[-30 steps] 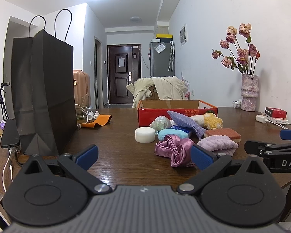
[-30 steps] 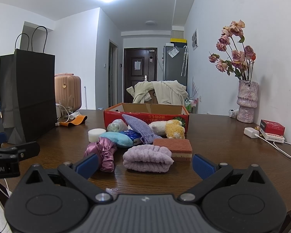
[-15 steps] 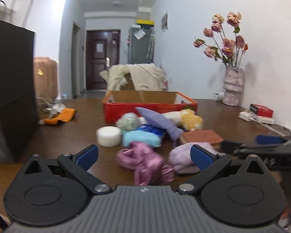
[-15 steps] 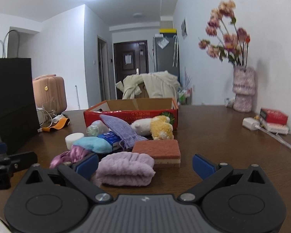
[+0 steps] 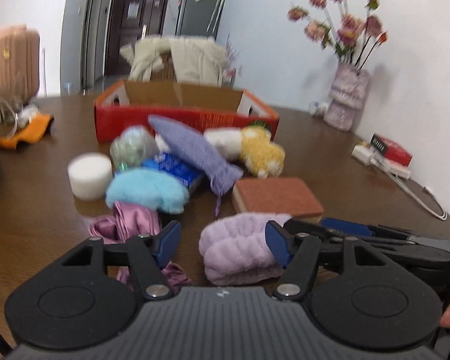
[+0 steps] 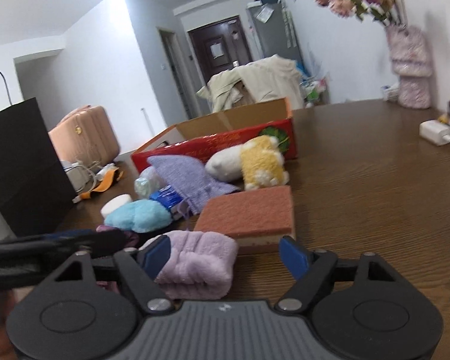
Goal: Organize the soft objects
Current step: 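Close the left gripper on the lavender fuzzy headband while the right gripper grips it too, then carry the lavender headband into the red box and open both grippers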
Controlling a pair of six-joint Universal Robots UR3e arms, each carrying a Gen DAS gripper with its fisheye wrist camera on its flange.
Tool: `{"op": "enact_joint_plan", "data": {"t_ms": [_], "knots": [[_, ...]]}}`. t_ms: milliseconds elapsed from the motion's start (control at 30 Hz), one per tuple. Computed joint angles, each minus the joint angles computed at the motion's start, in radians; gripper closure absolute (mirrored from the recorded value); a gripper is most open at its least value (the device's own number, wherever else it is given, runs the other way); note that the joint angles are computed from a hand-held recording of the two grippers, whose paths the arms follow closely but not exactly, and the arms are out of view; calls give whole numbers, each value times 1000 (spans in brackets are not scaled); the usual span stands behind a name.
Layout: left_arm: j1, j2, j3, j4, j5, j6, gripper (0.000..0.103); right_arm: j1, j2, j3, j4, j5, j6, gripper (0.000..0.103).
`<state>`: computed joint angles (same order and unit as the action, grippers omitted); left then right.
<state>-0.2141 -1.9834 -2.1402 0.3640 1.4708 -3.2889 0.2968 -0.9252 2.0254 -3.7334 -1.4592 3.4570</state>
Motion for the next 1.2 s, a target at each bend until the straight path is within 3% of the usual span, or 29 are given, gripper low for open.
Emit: {"op": "enact_joint_plan", "data": {"t_ms": [100,267,467,733,900,1067,1200], "knots": [[40,-8,28,-106,-80,-3,59,-19,27,-38,42,47,2,50],[55,-26,63,-156,-131,5,62,-53,65,-57,48,146,31,74],[51,-37,28,-59,-134,-10,74,-47,61,-46,36,148,40,83],[84,57,-133,176,-189,5,77,-2,-3,1,-15,84,30,87],[154,166,-171,240,-297,24,77,20,-100,-5,-45,35,-3,87],[170,196,-50,143,-307,18,77,18,-151,-114,45,25,-46,87],[175,134,177,-7,-315,-1,77,15,-101,-302,150,5,-78,87]]}}
